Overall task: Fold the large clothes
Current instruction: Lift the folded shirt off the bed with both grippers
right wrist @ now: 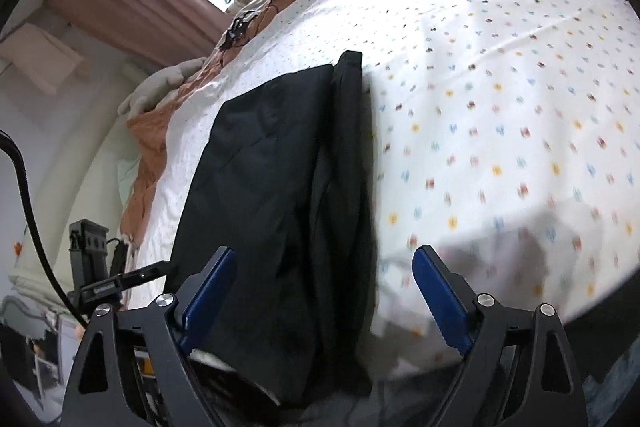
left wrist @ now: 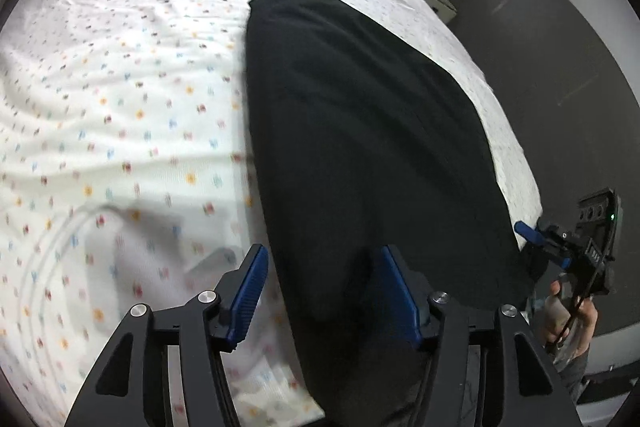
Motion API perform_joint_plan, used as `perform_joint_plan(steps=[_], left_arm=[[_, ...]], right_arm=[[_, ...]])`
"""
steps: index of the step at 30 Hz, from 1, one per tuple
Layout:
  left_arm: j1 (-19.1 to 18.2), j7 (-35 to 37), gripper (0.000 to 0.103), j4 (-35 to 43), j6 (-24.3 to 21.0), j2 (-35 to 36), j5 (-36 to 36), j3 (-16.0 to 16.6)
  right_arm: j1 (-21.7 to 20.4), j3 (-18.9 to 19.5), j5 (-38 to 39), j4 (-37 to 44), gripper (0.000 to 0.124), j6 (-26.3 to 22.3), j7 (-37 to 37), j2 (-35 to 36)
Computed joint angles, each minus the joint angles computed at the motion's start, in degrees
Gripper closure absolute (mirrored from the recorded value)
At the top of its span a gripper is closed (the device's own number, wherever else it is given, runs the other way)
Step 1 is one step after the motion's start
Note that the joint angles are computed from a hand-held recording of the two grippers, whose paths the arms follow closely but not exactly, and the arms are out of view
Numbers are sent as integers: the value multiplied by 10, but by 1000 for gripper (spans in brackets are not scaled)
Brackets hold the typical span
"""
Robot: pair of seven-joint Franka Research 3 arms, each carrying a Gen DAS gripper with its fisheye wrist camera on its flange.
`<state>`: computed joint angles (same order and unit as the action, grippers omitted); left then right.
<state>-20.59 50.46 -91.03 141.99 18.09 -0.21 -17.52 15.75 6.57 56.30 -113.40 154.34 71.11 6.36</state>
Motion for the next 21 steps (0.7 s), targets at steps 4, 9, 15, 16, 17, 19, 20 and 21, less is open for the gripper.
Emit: perform_joint_plan(steps=[4, 9, 15, 16, 17, 19, 20, 21], left_arm=[[8, 2, 43, 61, -14, 48, -6, 5], [14, 3, 43, 111, -13, 90, -8, 8], [3, -12, 42, 206, -60, 152, 13, 23], [1, -12, 41, 229, -70, 167, 17, 25], [0, -10, 41, 258, -81, 186, 19, 26], [-2, -10, 39, 301, -94, 213, 19, 30], [-3, -9, 39, 329, -103, 231, 19, 31], [-3, -8, 39, 343, -107, 240, 18, 32]], right_arm=[[-14, 2, 3, 73, 34, -39, -7, 60], [-37, 10, -16, 159, 34, -88, 10, 137], [-54, 26, -45, 252, 34, -125, 29, 212], [-55, 29, -51, 268, 34, -130, 31, 224], [-58, 32, -54, 282, 34, -133, 32, 235], [-64, 39, -55, 306, 34, -143, 34, 253], [-67, 42, -57, 323, 34, -151, 37, 265], [-71, 46, -56, 339, 34, -160, 39, 277]])
